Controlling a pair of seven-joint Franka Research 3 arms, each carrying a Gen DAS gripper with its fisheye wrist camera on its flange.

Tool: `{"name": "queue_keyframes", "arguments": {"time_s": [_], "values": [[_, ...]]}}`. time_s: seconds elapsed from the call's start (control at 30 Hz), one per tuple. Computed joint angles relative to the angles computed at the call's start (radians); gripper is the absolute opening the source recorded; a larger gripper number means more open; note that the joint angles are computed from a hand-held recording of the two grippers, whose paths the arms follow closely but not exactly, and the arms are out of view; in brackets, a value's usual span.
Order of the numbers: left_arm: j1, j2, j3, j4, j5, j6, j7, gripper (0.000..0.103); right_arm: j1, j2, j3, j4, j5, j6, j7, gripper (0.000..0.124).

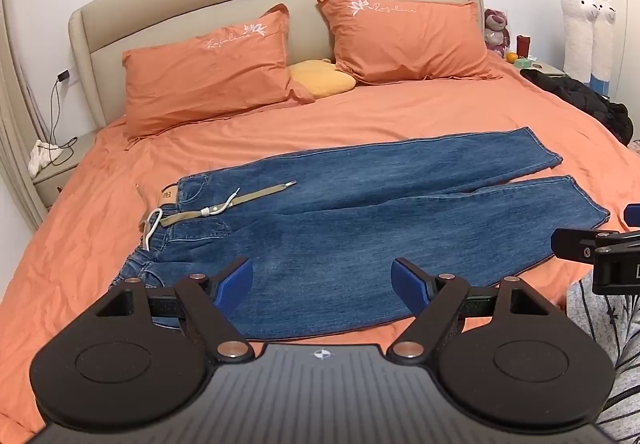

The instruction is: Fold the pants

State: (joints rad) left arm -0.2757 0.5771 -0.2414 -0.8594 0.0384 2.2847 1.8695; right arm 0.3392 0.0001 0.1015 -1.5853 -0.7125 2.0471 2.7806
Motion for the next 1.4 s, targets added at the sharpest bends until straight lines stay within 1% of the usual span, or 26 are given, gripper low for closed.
{"name": "queue_keyframes", "arguments": {"time_s": [0.17, 0.23, 0.6, 1.0, 1.2, 1.4], "values": [[0.001, 0.007, 0.000, 0.014, -0.001, -0.004, 0.003, 0.092, -0.001, 0.006, -0.003, 0.004, 0.006, 0.001, -0.011, 0.098], [0.002, -0.006, -0.001, -0.012, -0.002, 0.010, 0.001, 0.092, 0.000, 0.004, -0.003, 0.003, 0.006, -0.003, -0.015, 0.098], [-0.001, -0.003, -0.002, -0.004, 0.000, 0.005, -0.001, 0.092, 0.002, 0.000, 0.000, 0.000, -0.009, -0.015, 0.001, 0.098], [0.002, -0.030, -0.006, -0.052, -0.003, 0.020, -0.004, 0.092, 0.006, -0.002, 0.002, -0.002, -0.015, -0.028, 0.024, 0.098], [0.013, -0.054, -0.015, -0.100, -0.016, 0.041, 0.010, 0.092, 0.003, -0.009, 0.005, -0.011, -0.018, -0.030, 0.039, 0.098], [0.014, -0.049, -0.014, -0.086, -0.021, 0.024, 0.006, 0.092, 0.003, -0.011, 0.007, -0.014, -0.016, -0.030, 0.046, 0.098]]}}
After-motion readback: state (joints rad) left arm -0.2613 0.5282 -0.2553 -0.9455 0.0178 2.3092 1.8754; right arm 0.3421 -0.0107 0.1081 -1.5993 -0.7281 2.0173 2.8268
